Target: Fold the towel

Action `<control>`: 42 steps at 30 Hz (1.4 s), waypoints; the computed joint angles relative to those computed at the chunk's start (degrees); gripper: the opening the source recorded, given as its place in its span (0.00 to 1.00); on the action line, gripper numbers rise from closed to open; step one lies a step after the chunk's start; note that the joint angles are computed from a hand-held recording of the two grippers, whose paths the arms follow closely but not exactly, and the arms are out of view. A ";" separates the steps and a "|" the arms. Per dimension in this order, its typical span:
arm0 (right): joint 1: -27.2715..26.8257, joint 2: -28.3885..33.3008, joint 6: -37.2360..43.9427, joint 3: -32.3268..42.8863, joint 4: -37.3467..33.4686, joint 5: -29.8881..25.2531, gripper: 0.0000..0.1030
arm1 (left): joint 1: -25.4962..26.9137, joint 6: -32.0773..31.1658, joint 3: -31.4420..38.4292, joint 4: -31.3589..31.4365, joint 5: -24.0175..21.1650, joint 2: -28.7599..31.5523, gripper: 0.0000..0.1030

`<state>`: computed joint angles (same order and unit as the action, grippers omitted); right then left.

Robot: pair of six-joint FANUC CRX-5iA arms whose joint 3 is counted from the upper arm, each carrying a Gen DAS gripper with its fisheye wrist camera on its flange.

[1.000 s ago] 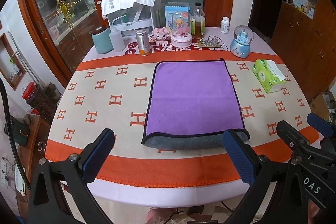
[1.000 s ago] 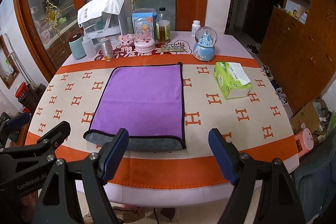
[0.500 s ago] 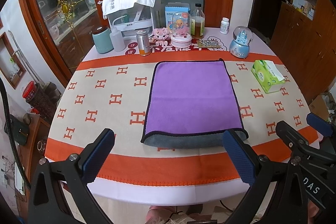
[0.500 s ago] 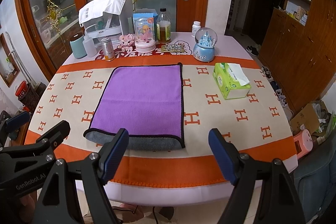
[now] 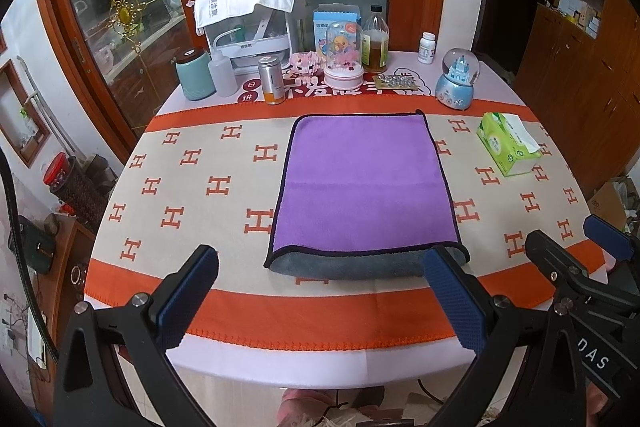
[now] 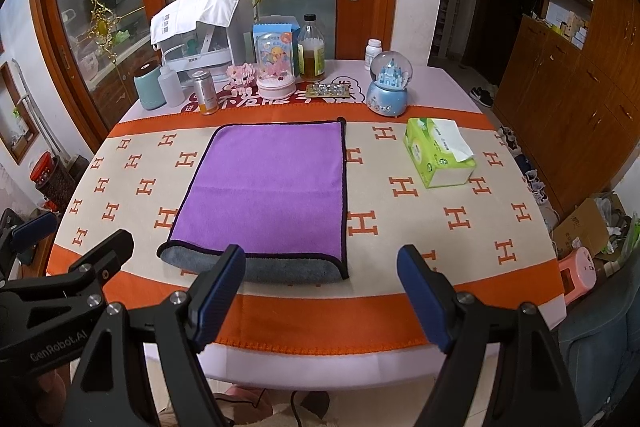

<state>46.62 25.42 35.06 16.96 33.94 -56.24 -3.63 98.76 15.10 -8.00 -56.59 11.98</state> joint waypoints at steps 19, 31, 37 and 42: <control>-1.03 -2.09 3.45 -2.70 -1.21 3.49 0.77 | -2.38 6.31 0.73 -3.41 -1.37 0.20 0.99; -1.67 -3.56 5.45 -4.41 -2.74 5.88 0.77 | -3.89 9.49 0.28 -6.11 -2.56 -0.86 0.99; -1.52 -3.07 6.99 -3.50 -5.02 6.02 0.77 | -3.84 9.71 -0.34 -6.33 -2.31 -1.40 0.99; -1.53 -1.27 9.10 -0.98 -8.12 4.93 0.77 | -2.01 7.98 -0.47 -3.91 -2.71 -0.54 0.99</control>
